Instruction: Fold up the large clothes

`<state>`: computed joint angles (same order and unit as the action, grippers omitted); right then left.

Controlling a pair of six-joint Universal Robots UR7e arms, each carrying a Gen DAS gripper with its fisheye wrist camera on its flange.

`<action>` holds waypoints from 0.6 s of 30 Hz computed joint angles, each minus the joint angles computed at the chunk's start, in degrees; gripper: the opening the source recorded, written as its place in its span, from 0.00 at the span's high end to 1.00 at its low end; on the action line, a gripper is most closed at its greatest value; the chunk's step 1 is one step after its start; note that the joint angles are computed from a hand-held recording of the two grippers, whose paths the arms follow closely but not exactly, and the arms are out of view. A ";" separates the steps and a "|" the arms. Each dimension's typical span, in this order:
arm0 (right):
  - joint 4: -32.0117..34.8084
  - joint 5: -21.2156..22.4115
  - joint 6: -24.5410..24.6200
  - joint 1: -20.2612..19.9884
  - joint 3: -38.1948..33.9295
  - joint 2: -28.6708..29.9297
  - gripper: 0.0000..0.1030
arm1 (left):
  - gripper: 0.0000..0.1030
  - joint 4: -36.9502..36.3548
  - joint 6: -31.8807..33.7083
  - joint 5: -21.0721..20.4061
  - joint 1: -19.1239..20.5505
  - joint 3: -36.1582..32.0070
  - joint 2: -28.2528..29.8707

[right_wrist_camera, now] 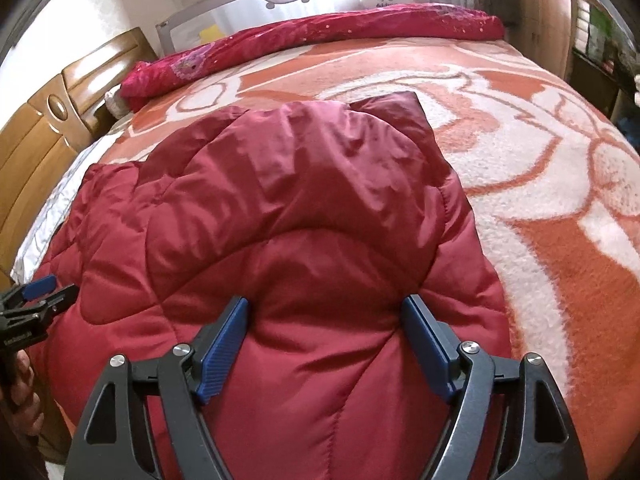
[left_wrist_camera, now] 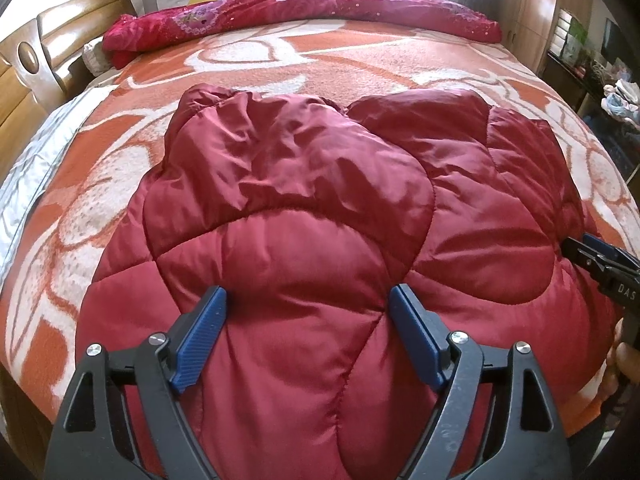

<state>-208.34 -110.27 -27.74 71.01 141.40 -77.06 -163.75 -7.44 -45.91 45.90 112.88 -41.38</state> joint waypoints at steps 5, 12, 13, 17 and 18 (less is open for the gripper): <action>-1.25 -0.43 -0.42 0.17 0.07 0.76 0.24 | 0.18 -0.50 0.74 0.43 0.03 -0.08 0.47; 0.49 -0.09 -0.26 -0.11 -0.13 0.05 0.24 | 0.16 0.29 -0.01 -0.73 0.91 -0.89 -0.63; 0.86 0.07 -0.28 -0.24 -0.20 -0.14 0.24 | 0.16 0.24 -0.15 -0.50 1.03 -1.08 -0.86; 0.86 0.27 -0.16 -0.39 -0.24 -0.11 0.24 | 0.15 1.16 -0.79 -0.57 2.49 -2.59 -0.83; 0.98 0.33 -0.19 -0.44 -0.27 -0.17 0.24 | 0.15 1.35 -0.78 -1.07 3.07 -3.06 -0.61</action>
